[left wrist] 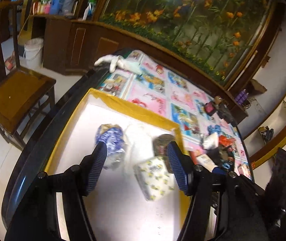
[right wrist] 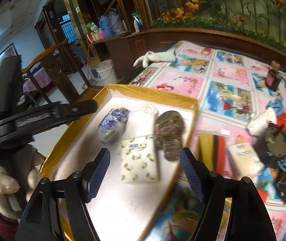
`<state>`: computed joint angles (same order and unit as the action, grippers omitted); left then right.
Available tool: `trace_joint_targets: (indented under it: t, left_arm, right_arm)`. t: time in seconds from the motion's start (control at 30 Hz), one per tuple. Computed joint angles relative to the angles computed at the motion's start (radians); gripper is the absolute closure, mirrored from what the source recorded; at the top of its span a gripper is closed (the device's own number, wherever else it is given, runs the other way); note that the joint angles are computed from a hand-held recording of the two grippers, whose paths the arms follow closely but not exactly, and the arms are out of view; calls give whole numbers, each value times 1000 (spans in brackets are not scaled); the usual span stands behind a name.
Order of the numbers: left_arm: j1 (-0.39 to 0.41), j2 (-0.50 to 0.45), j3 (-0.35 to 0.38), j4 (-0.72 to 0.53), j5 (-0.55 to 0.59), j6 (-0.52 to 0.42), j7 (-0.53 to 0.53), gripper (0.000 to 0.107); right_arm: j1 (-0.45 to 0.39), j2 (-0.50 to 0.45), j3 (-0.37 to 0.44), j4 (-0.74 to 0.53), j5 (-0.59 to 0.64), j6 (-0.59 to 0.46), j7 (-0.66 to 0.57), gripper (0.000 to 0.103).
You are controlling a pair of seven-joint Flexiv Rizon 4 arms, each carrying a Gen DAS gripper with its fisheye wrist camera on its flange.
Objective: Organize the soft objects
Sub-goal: 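Withdraw both grippers from the tray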
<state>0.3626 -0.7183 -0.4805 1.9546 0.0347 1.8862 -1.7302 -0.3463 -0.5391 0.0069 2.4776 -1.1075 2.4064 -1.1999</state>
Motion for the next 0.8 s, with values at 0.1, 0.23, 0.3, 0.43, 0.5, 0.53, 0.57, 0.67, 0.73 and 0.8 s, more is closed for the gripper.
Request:
trace_joint_targets:
  t: [0.1, 0.23, 0.3, 0.43, 0.5, 0.53, 0.57, 0.67, 0.73, 0.8]
  left_arm:
    - [-104, 51, 86, 49, -3, 112, -28, 45]
    - [-233, 86, 178, 72, -3, 186, -59, 43]
    - [-275, 90, 197, 73, -2, 200, -73, 34]
    - [-299, 78, 174, 62, 32, 193, -105, 33]
    - [-307, 68, 156, 52, 39, 169, -118, 33]
    - [-315, 65, 153, 49, 38, 154, -121, 33]
    - [-324, 62, 152, 44, 35, 138, -120, 33]
    - [-346, 52, 144, 33, 26, 99, -110, 33]
    - [-360, 47, 141, 30, 18, 83, -102, 33]
    - [-378, 47, 150, 27, 5, 76, -93, 33]
  right_arm:
    - [-35, 9, -22, 46, 36, 53, -78, 27]
    - [-93, 1, -48, 72, 30, 93, -118, 25]
    - [-133, -3, -67, 77, 3, 108, -120, 25]
    - [-210, -26, -105, 59, -84, 132, -77, 25]
    - [-244, -41, -126, 46, -126, 149, -54, 25]
    - [-255, -44, -135, 41, -141, 154, -45, 25]
    - [-269, -51, -145, 33, -159, 162, -36, 25]
    - [-299, -68, -171, 12, -198, 182, -15, 25]
    - [-313, -77, -185, -3, -216, 192, -6, 25]
    - [-323, -86, -197, -17, -227, 199, 4, 25]
